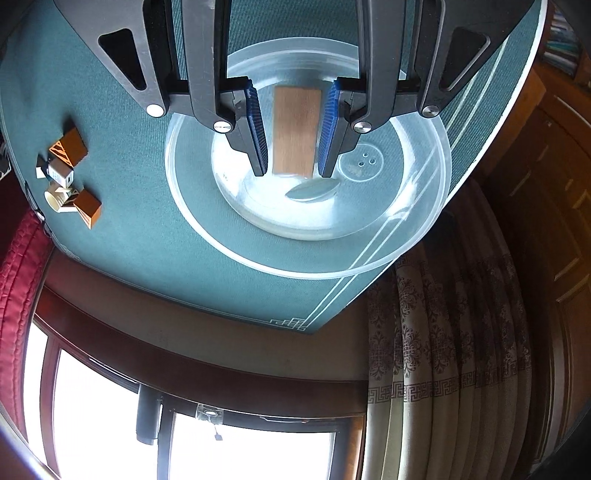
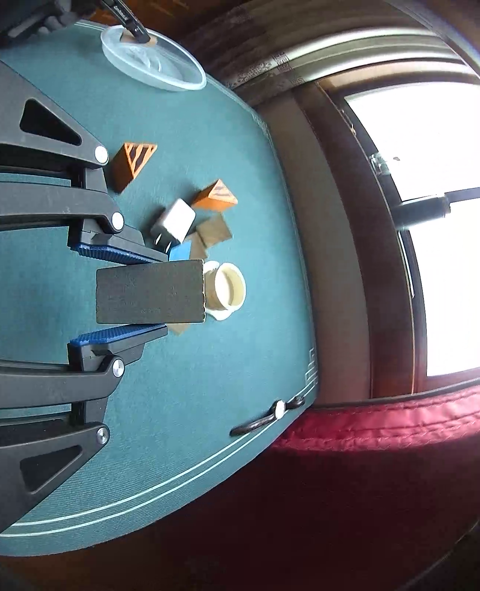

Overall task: Organize rigid objects
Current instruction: 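Carry the wooden block into the clear bowl and open the left tool, then lower the grey stone slab into the bowl and open the right tool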

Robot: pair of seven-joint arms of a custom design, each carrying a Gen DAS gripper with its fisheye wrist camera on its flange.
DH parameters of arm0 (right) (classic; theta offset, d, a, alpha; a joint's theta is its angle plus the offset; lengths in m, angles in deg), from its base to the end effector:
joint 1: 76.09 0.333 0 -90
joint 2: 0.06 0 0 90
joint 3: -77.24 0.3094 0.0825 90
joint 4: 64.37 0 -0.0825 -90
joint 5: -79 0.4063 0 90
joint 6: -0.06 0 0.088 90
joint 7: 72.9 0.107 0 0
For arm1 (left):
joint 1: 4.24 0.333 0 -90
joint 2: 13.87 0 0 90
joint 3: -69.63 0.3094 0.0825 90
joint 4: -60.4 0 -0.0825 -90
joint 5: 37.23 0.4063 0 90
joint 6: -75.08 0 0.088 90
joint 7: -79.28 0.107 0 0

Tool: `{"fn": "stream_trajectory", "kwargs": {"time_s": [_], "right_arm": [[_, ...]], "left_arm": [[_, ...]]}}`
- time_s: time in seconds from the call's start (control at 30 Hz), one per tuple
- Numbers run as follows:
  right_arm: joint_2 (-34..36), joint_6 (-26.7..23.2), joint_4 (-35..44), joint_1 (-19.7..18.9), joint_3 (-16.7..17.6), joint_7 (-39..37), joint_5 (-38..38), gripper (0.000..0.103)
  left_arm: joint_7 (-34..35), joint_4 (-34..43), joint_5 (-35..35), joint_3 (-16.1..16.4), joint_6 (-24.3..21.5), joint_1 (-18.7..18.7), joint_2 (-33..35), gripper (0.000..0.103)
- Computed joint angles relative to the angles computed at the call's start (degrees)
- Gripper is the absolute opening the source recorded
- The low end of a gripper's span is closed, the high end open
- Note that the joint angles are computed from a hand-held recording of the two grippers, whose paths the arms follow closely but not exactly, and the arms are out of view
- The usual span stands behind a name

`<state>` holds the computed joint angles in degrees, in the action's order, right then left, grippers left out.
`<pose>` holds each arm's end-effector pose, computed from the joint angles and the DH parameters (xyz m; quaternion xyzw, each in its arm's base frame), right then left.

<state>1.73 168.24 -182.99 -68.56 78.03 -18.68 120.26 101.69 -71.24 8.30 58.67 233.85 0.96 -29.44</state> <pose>0.6143 0.0470 0.4846 -0.6764 0.5972 -0.2170 0.3726 0.5240 -0.0896 0.5138 -0.7572 0.4900 -0.2807 0.3282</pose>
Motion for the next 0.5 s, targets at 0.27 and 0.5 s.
{"fn": "stream_trajectory", "kwargs": {"time_s": [0.27, 0.5], "right_arm": [[-1.2, -3.5, 2.0, 4.4, 2.7, -13.5, 11.5, 0.032], [1.0, -7.6, 5.6, 8.0, 4.8, -17.3, 12.7, 0.032]], "left_arm": [[-2.5, -1.7, 2.3, -0.5, 1.6, 1.4, -2.8, 0.033], [-5.0, -4.0, 4.3, -1.5, 0.9, 3.7, -6.7, 0.033]]}}
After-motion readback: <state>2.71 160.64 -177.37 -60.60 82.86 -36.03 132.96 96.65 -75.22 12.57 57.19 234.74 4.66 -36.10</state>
